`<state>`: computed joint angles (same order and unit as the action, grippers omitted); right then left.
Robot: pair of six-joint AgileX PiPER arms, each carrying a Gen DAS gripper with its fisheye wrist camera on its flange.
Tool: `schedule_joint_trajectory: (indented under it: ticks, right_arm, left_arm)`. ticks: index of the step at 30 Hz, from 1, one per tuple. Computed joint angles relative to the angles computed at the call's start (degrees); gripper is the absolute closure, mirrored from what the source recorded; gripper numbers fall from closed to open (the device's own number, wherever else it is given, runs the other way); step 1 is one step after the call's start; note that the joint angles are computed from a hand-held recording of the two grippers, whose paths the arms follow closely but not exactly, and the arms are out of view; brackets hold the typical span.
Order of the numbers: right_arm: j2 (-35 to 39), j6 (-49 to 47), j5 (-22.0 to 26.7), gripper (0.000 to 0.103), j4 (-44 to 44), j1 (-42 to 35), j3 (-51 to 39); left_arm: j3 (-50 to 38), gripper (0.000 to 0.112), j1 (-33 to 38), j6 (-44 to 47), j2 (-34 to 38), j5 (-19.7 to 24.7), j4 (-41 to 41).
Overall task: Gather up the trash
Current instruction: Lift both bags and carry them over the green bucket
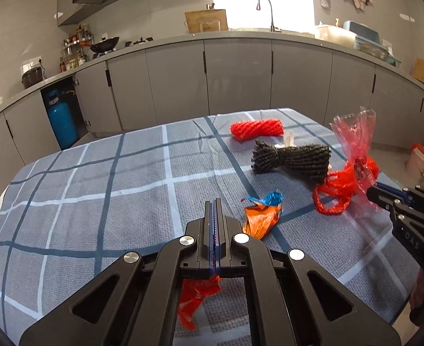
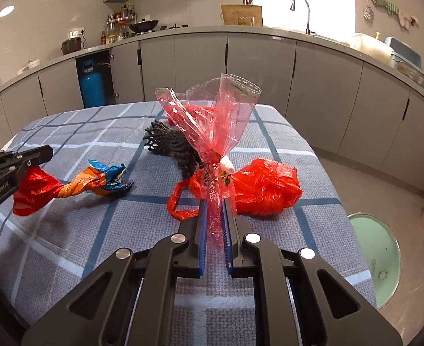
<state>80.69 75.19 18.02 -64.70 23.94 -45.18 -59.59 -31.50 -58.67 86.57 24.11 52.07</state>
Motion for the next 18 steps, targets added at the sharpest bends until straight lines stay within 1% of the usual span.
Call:
schedule_joint_trajectory:
  ticks: [2, 4, 6, 7, 8, 10, 11, 12, 13, 15, 16, 18]
  right_arm:
    - [-0.92, 1.84, -0.32, 0.092, -1.72, 0.34, 0.69]
    - [-1.62, 2.21, -0.61, 0.092, -2.00, 0.49, 1.28]
    - [-2.02, 3.70, -0.81, 0.092, -3.12, 0.70, 1.98]
    - [-2.21, 3.60, -1.03, 0.092, -2.86, 0.64, 2.25]
    - [-2.35, 3.96, -1.09, 0.092, -3.05, 0.73, 2.56]
    - [-2.51, 5.13, -1.17, 0.092, -3.85, 1.05, 3.11]
    - [-2.68, 5.89, -1.13, 0.092, -4.42, 1.22, 3.54]
    - [-2.80, 6.36, -1.17, 0.092, -4.73, 1.27, 3.88]
    - [-2.90, 6.75, -1.32, 0.092, -4.99, 1.19, 4.19]
    - [-2.90, 7.71, -1.64, 0.092, -5.57, 1.05, 4.70]
    - [-2.87, 8.24, -1.73, 0.092, -5.97, 0.99, 4.94]
    - [-2.78, 8.51, -1.97, 0.092, -6.08, 0.85, 5.12]
  left_arm:
    - [0.04, 0.111, 0.29, 0.77, -0.27, -0.15, -0.21]
    - [-0.25, 0.111, 0.36, 3.81, 0.44, -0.03, -2.14]
    - [-0.15, 0.110, 0.52, 4.32, 1.11, 0.41, -2.64]
    - [-0.36, 0.106, 1.05, 7.09, 1.78, 0.06, -5.50]
    - [-0.78, 0.099, 1.18, 9.12, 2.65, 0.20, -7.16]
    - [-0.90, 0.045, 0.91, 6.83, 3.36, 1.50, -5.30]
    - [-0.61, 0.041, 1.53, 6.67, 3.18, 0.47, -5.97]
    - [-0.83, 0.041, 2.14, 8.80, 3.41, -0.33, -8.42]
    - [-1.09, 0.041, 2.17, 9.57, 3.77, -0.16, -9.12]
    - [-1.51, 0.041, 1.83, 9.54, 4.80, 0.37, -8.55]
    - [-1.80, 0.041, 2.03, 11.49, 5.33, 0.26, -10.58]
    - [-2.12, 0.041, 3.33, 17.91, 6.31, -0.69, -17.72]
